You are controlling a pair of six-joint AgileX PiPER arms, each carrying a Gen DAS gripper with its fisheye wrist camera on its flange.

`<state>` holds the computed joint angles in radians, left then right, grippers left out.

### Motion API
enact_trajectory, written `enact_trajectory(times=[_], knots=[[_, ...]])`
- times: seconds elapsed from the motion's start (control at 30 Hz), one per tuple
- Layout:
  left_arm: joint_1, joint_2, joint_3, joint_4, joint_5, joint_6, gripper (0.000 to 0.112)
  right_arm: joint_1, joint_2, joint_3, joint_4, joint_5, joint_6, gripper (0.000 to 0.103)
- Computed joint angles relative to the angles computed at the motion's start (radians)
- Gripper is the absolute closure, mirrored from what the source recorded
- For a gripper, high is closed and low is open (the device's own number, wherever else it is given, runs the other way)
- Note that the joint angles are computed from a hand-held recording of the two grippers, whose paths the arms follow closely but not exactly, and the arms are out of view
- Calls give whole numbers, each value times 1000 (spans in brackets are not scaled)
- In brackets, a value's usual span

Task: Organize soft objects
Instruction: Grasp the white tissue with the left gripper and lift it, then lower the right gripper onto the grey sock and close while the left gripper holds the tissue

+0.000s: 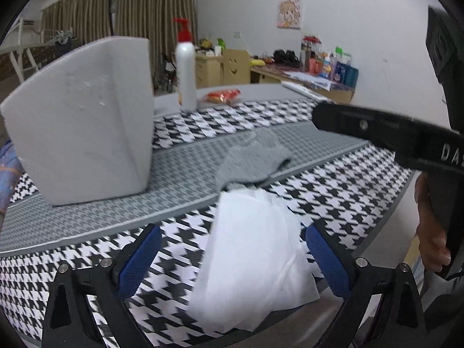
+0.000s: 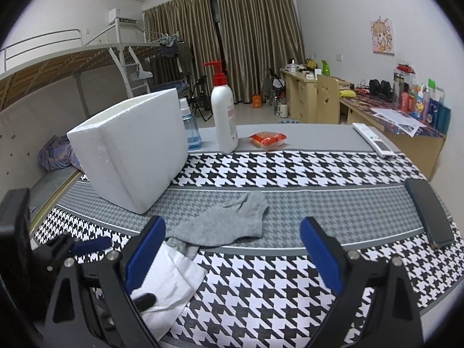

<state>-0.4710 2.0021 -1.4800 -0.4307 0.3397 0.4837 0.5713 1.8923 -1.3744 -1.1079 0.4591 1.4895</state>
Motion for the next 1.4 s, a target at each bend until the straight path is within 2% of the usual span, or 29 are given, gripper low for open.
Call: enact_trajectory(times=[0.13, 0.33, 0.47, 0.57, 0.63, 0.73, 0.8, 0.97, 1.4], knots=[[-13, 34, -51, 151, 53, -161, 22, -4, 3, 5, -5, -7, 8, 7], [-23, 68, -92, 230, 110, -239, 30, -12, 3, 14, 1, -25, 10, 7], [-35, 60, -80, 283, 96, -276, 38, -20, 4, 14, 21, -39, -3, 7], [-34, 50, -66, 254, 85, -238, 59, -24, 6, 13, 28, -47, -8, 7], [-25, 48, -62, 219, 82, -205, 80, -25, 10, 9, 38, -50, -17, 7], [-4, 51, -73, 164, 97, -171, 95, -24, 19, -2, 55, -51, -33, 7], [14, 47, -70, 107, 105, -126, 98, -22, 30, -20, 83, -47, -63, 7], [28, 19, -31, 72, 78, -92, 98, -24, 56, -62, 149, -42, -135, 7], [63, -15, 3, 84, 34, -122, 98, -26, 98, -144, 290, -22, -291, 7]])
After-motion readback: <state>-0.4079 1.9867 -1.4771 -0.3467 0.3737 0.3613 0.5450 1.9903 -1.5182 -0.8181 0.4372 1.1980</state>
